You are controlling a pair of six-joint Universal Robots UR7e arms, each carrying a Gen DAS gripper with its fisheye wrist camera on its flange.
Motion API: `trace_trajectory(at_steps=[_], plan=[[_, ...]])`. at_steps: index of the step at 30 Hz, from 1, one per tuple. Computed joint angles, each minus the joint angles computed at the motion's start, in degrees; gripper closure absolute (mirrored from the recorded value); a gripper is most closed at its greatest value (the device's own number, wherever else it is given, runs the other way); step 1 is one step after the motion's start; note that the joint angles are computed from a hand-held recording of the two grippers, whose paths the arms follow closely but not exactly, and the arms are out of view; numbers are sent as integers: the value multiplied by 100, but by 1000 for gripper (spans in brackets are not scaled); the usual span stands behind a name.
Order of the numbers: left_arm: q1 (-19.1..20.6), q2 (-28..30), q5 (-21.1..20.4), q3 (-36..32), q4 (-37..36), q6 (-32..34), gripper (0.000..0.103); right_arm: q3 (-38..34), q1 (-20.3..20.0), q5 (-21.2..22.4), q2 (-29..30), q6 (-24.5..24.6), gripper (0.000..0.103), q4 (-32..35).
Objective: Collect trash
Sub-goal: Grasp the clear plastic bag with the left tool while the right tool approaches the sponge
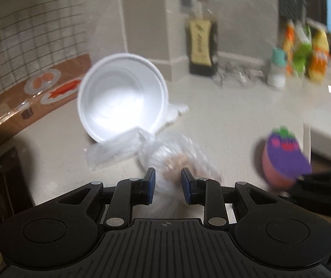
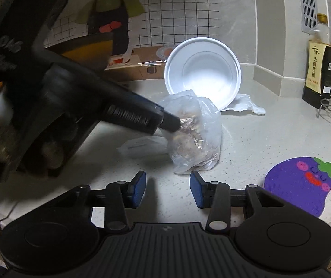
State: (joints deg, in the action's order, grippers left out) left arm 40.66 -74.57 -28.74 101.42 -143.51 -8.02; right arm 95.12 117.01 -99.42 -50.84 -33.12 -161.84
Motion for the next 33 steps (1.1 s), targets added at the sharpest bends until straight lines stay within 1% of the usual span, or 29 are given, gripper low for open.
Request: trace_trajectory(at_steps=[1, 3, 5, 6, 7, 9, 10, 12, 13, 14, 15, 16, 18, 19, 21, 24, 25, 27, 33], plan=[[12, 19, -24, -7, -250, 20, 73, 68, 14, -76, -38, -37, 60, -167], [55, 111, -91, -80, -618, 42, 73, 221, 54, -395, -80, -153, 53, -708], [78, 256, -13, -128, -883, 167, 73, 342, 97, -815, -47, -276, 45, -1451], [95, 353, 54, -156, -960, 254, 74, 380, 109, -1020, -10, -341, 43, -1834], [120, 444, 116, -215, -815, 256, 73, 391, 112, -1204, 44, -396, 40, -2158], [161, 587, 323, -310, -355, 226, 73, 363, 110, -1587, 178, -420, 39, -2731], [166, 672, 504, -305, -398, 404, 73, 321, 93, -1727, 234, -339, 38, -2874], [151, 788, 865, -260, -635, 864, 73, 234, 36, -1878, 279, -44, 38, -2848], [145, 801, 977, -246, -641, 943, 73, 162, 5, -1926, 299, 108, 36, -2711], [146, 785, 1038, -227, -586, 930, 73, 167, -41, -1875, 285, 231, 30, -2663], [156, 738, 1003, -209, -477, 830, 73, 216, -87, -1790, 254, 323, 28, -2732], [173, 680, 887, -203, -339, 714, 74, 231, -107, -1790, 239, 372, 26, -2737], [215, 585, 654, -259, 196, 289, 76, 231, -132, -1737, 241, 371, 25, -2746], [218, 549, 580, -250, 332, 149, 77, 277, -115, -1742, 224, 390, 25, -2767], [216, 534, 471, -276, 424, 69, 77, 328, -112, -1708, 173, 455, 25, -2709], [250, 460, 71, -381, 659, -233, 77, 345, -116, -1602, 117, 548, 25, -2506], [271, 431, -97, -400, 680, -289, 77, 327, -112, -1570, 110, 580, 25, -2406], [289, 410, -256, -388, 600, -230, 77, 275, -114, -1503, 114, 623, 24, -2240], [308, 406, -300, -298, 291, 9, 77, 216, -63, -1562, 155, 576, 23, -2099]])
